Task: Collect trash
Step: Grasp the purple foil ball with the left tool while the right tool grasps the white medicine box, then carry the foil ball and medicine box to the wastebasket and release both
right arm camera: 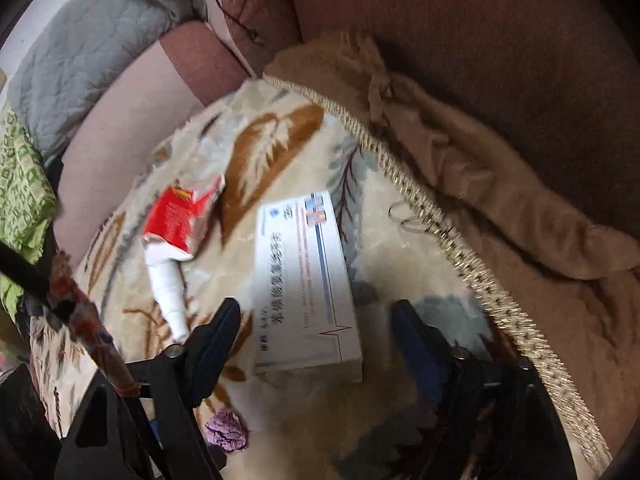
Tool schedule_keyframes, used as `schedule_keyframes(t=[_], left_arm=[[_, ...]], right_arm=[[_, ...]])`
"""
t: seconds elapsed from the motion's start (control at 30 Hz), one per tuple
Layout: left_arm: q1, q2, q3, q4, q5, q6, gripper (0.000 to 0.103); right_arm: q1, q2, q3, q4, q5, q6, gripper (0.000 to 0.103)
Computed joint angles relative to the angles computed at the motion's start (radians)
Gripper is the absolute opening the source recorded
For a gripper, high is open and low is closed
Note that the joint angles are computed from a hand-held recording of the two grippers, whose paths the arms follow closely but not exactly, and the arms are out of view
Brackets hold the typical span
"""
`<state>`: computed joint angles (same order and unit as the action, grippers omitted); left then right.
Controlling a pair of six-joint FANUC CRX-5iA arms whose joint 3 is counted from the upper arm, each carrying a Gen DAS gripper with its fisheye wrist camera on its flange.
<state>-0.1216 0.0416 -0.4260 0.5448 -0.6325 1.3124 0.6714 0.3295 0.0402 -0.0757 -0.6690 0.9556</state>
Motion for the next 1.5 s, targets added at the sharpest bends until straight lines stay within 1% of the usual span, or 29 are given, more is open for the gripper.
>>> schedule_keyframes(t=[0.03, 0.07, 0.1, 0.13, 0.2, 0.23, 0.27, 0.3, 0.4, 0.43, 0.5, 0.53, 0.63, 0.67, 0.7, 0.77, 0.8, 0.83, 0.93, 0.97, 1.0, 1.07, 1.17, 1.2, 1.23, 1.27, 1.33, 1.37, 1.5], left_arm=[[-0.005, -0.001, 0.000, -0.005, 0.014, 0.009, 0.047], [-0.009, 0.002, -0.001, 0.007, 0.017, -0.002, 0.037], [-0.012, 0.006, -0.007, 0.042, 0.019, -0.038, 0.030], [-0.015, 0.009, -0.013, 0.074, 0.020, -0.066, 0.021], [-0.027, 0.007, 0.002, 0.027, 0.030, -0.039, 0.019], [-0.028, 0.004, 0.001, 0.024, 0.031, -0.042, 0.019], [-0.026, 0.002, -0.004, 0.035, 0.032, -0.050, 0.015], [-0.019, -0.001, -0.017, 0.065, 0.031, -0.071, 0.014], [0.017, -0.027, -0.077, 0.202, 0.015, -0.149, 0.014], [0.027, -0.037, -0.098, 0.249, 0.012, -0.177, 0.014], [0.048, -0.068, -0.144, 0.348, 0.002, -0.243, 0.014], [0.055, -0.082, -0.157, 0.368, -0.003, -0.256, 0.014], [0.087, -0.137, -0.186, 0.396, -0.049, -0.245, 0.014], [0.093, -0.155, -0.190, 0.392, -0.058, -0.237, 0.014], [0.098, -0.173, -0.196, 0.397, -0.067, -0.242, 0.014], [0.107, -0.212, -0.202, 0.393, -0.082, -0.242, 0.014], [0.112, -0.230, -0.199, 0.367, -0.095, -0.221, 0.014], [0.116, -0.251, -0.196, 0.341, -0.110, -0.203, 0.014], [0.098, -0.313, -0.216, 0.339, -0.149, -0.204, 0.014], [0.085, -0.329, -0.223, 0.343, -0.167, -0.209, 0.014], [0.069, -0.336, -0.227, 0.348, -0.178, -0.214, 0.014], [0.023, -0.347, -0.226, 0.346, -0.211, -0.226, 0.014], [-0.045, -0.349, -0.236, 0.378, -0.255, -0.272, 0.014], [-0.065, -0.345, -0.236, 0.388, -0.268, -0.291, 0.014], [-0.095, -0.342, -0.237, 0.398, -0.283, -0.317, 0.014], [-0.119, -0.338, -0.234, 0.399, -0.287, -0.328, 0.014], [-0.163, -0.331, -0.231, 0.400, -0.296, -0.359, 0.014], [-0.190, -0.327, -0.230, 0.400, -0.301, -0.374, 0.014], [-0.249, -0.311, -0.229, 0.395, -0.329, -0.412, 0.014]], right_arm=[[0.009, -0.003, -0.015, 0.031, 0.008, -0.025, 0.069], [0.017, -0.016, -0.038, 0.062, 0.026, -0.051, 0.057], [0.014, -0.022, -0.039, 0.040, 0.029, -0.037, 0.057], [0.012, -0.037, -0.050, 0.021, 0.037, -0.034, 0.057], [0.017, -0.070, -0.086, 0.043, 0.053, -0.069, 0.055], [0.018, -0.103, -0.117, 0.033, 0.076, -0.078, 0.055], [0.018, -0.129, -0.139, 0.020, 0.092, -0.082, 0.055], [0.025, -0.167, -0.178, 0.037, 0.118, -0.116, 0.055], [0.064, -0.302, -0.330, 0.144, 0.215, -0.295, 0.055], [0.078, -0.338, -0.374, 0.194, 0.239, -0.363, 0.055], [0.116, -0.423, -0.481, 0.337, 0.275, -0.544, 0.055], [0.133, -0.463, -0.534, 0.416, 0.294, -0.636, 0.055], [0.181, -0.573, -0.678, 0.646, 0.335, -0.915, 0.055], [0.205, -0.607, -0.706, 0.694, 0.311, -0.992, 0.055], [0.220, -0.624, -0.711, 0.702, 0.292, -1.017, 0.055], [0.240, -0.675, -0.765, 0.843, 0.287, -1.163, 0.055], [0.249, -0.690, -0.774, 0.872, 0.270, -1.193, 0.055], [0.275, -0.709, -0.781, 0.900, 0.231, -1.227, 0.055], [0.364, -0.767, -0.818, 1.004, 0.093, -1.349, 0.055], [0.411, -0.794, -0.833, 1.024, 0.023, -1.392, 0.055], [0.436, -0.807, -0.839, 1.034, -0.014, -1.416, 0.055], [0.516, -0.848, -0.859, 1.059, -0.129, -1.487, 0.055], [0.684, -0.902, -0.877, 1.074, -0.384, -1.592, 0.055], [0.722, -0.909, -0.880, 1.072, -0.446, -1.615, 0.055], [0.791, -0.922, -0.883, 1.064, -0.552, -1.656, 0.055], [0.837, -0.932, -0.886, 1.053, -0.622, -1.682, 0.055], [0.940, -0.944, -0.889, 1.006, -0.776, -1.747, 0.055], [0.986, -0.955, -0.893, 0.973, -0.837, -1.787, 0.055], [1.110, -1.016, -0.923, 0.871, -0.946, -1.932, 0.055]])
